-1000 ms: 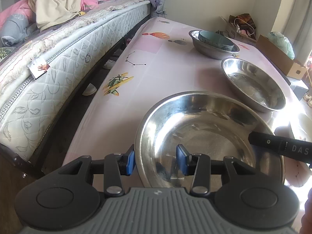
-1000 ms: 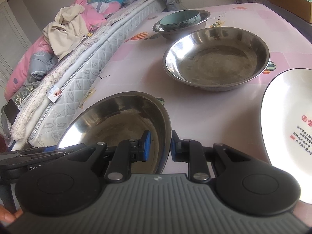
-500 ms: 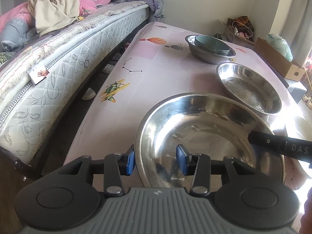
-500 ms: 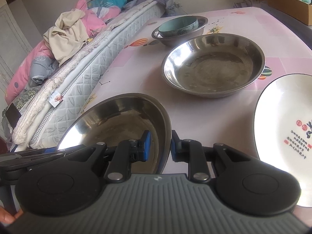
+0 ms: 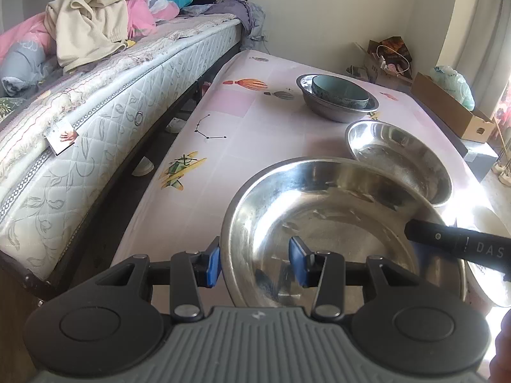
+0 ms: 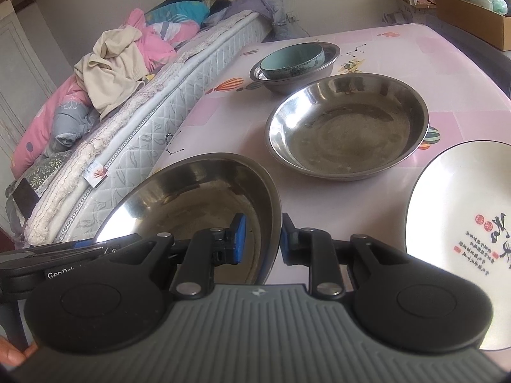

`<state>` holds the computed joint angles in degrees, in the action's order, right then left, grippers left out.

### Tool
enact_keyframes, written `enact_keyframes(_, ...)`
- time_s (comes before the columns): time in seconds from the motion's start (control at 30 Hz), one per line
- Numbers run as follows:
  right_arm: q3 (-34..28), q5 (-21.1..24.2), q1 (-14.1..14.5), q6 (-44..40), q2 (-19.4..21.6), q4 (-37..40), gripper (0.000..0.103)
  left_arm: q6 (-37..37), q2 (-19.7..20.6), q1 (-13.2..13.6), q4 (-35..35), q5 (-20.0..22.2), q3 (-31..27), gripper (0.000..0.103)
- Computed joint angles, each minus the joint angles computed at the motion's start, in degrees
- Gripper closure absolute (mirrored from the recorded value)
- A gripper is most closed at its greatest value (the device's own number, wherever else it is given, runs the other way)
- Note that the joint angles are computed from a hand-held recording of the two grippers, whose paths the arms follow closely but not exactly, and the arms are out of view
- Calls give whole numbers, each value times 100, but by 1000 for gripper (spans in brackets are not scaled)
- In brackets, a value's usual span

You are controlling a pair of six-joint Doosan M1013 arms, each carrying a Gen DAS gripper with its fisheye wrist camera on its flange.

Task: Organize plates and bowls
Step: 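Slide the right gripper's plate against the left gripper's plate to stack them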

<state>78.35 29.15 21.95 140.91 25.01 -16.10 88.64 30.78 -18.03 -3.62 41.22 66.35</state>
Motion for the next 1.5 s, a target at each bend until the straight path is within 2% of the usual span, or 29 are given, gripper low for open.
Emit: enact_keyframes(1.5, 497, -347, -240, 1228, -369, -950, 78, 275, 211, -334, -128, 104, -444, 58)
